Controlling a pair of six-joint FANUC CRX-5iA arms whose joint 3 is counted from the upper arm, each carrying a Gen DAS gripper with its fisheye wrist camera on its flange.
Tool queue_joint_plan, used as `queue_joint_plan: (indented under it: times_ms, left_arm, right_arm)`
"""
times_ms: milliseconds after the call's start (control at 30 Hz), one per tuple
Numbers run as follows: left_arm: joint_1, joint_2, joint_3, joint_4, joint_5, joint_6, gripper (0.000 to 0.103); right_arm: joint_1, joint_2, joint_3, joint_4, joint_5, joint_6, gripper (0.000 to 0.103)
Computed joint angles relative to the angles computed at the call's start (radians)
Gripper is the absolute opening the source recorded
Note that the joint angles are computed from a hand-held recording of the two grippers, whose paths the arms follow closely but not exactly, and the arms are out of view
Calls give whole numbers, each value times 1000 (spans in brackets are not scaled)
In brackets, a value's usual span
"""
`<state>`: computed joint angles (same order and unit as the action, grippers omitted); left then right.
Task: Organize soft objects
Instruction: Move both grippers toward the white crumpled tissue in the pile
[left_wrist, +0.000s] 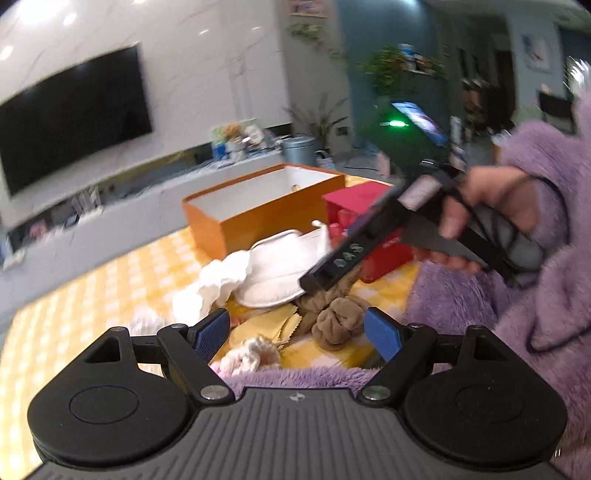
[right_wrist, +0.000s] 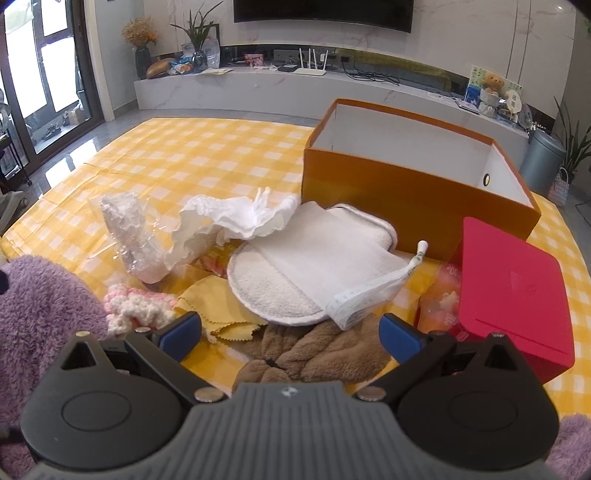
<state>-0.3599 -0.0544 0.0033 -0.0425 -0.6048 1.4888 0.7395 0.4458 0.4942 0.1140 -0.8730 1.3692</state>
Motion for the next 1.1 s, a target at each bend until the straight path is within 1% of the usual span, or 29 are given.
queue_joint_plan:
  times_ms: [33,100,200,333,433,533,633,733,800,833,900,967,1033,1100]
  left_arm:
    - [1,5,15,-17,-11,47,97]
    - [3,12,47,-42,-37,106,97]
    - [-19,25,114,-131,-92,202,97]
    - [-58,34,155,-230,-131,290,97]
    - [-78,36,151,-254,-140,317,97]
    - [-111,38,150,-320,-162,345,97]
    - [-155,39,161,-413,-170,352,97]
    - [-177,55,176,-488,-174,316,97]
    - [-197,68,200,-599,-183,369,97]
    - [-192,63,203,-621,-173,400,97]
    - [-181,58,219,-653,-162,444,97]
    - [-179,57,231,-682,-164,468,97]
    - [-165,63,246,-664,-167,487,97]
    - [-171,91,288,-677,-215,515,98]
  right_arm:
    - [0,-6,-3,-6,0,2,100]
    - [5,-25,-23,3,10,-4,100]
    - [9,-59,-53,17,23,-24,100]
    - [8,-98,-88,28,31,-39,100]
    - [1,-130,-128,27,56,-57,100]
    - [-4,-148,-161,35,73,-83,100]
    - [-7,-153,-170,28,69,-99,100]
    - [-5,-149,-157,8,59,-89,100]
    - [3,-150,-158,13,66,-72,100]
    - [7,-151,-163,22,74,-66,100]
    - [13,-154,-175,42,93,-74,100]
    - [12,-147,-169,37,91,-78,100]
    - [9,-135,-156,26,86,-69,100]
    - [10,-126,-152,38,94,-65,100]
